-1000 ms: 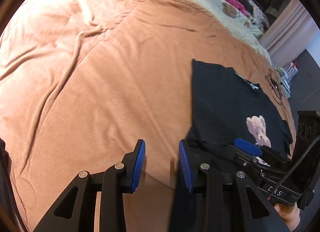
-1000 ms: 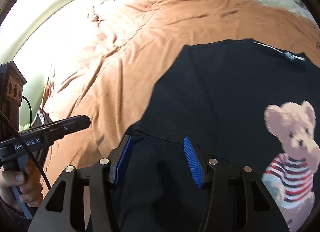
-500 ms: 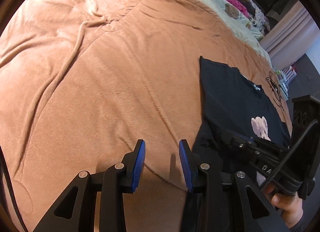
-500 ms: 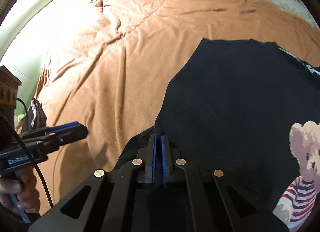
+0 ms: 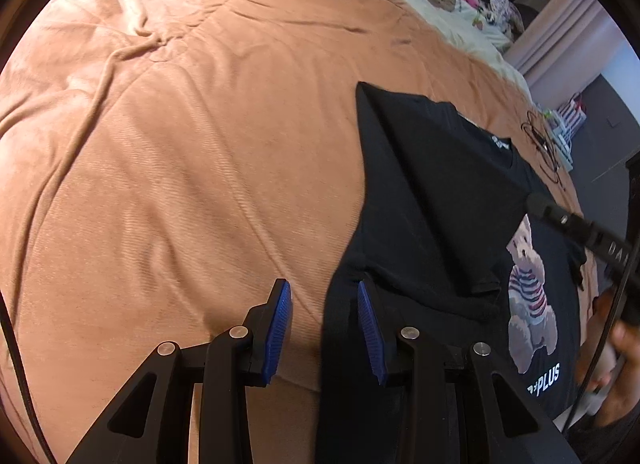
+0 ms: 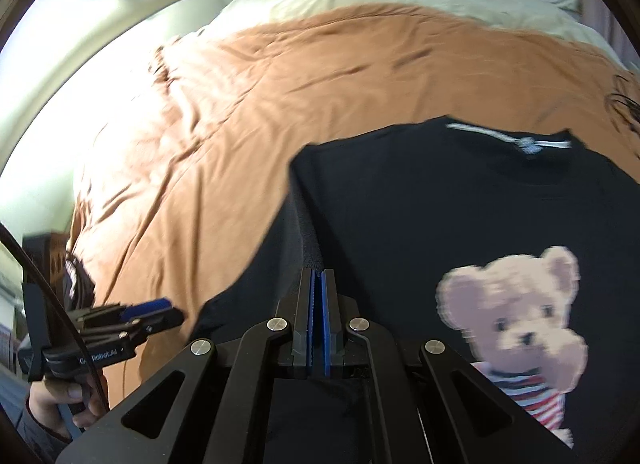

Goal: Fold small clothes

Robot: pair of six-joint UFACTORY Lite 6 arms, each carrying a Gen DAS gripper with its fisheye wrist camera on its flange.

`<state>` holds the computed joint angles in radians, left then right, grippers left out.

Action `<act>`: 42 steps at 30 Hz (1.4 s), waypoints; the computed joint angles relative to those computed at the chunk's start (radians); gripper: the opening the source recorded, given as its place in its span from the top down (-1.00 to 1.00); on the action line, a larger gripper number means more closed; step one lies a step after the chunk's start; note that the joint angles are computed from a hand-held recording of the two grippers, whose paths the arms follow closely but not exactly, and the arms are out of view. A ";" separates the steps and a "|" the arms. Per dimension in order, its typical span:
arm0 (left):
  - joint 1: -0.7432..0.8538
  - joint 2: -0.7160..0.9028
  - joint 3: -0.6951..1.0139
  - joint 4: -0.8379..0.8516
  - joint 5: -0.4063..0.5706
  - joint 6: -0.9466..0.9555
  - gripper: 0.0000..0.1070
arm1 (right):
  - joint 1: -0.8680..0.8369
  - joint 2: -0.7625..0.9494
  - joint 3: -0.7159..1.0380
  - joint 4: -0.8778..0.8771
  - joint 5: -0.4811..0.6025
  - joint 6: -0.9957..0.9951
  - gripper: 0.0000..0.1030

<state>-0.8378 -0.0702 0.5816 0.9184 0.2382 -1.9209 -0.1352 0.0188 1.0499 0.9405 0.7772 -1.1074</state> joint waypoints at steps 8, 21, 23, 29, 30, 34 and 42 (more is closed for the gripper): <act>-0.032 0.113 0.077 -0.074 0.039 0.077 0.31 | -0.087 0.078 0.072 -0.049 -0.032 0.024 1.00; -0.018 0.144 0.080 -0.085 0.072 0.086 0.31 | -0.099 0.063 -0.072 -0.016 -0.010 0.047 0.04; -0.020 0.153 0.087 -0.061 0.068 0.075 0.31 | -0.105 0.085 -0.075 0.012 0.034 0.028 0.04; -0.014 0.199 0.123 -0.046 0.101 0.074 0.71 | -0.031 0.178 -0.039 -0.015 -0.058 0.062 0.65; -0.010 0.200 0.123 -0.066 0.124 0.079 0.79 | -0.025 0.193 -0.025 -0.027 -0.077 0.071 0.74; 0.021 0.138 0.051 -0.056 0.101 0.035 0.85 | 0.025 0.158 -0.027 -0.104 -0.128 0.176 0.86; -0.081 0.024 0.064 -0.131 0.235 0.067 0.85 | -0.122 -0.040 -0.138 -0.124 -0.024 0.104 0.77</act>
<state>-0.9186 -0.0462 0.6460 0.7874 0.4730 -1.8544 -0.2577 -0.0214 0.9115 0.8166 0.7535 -1.0033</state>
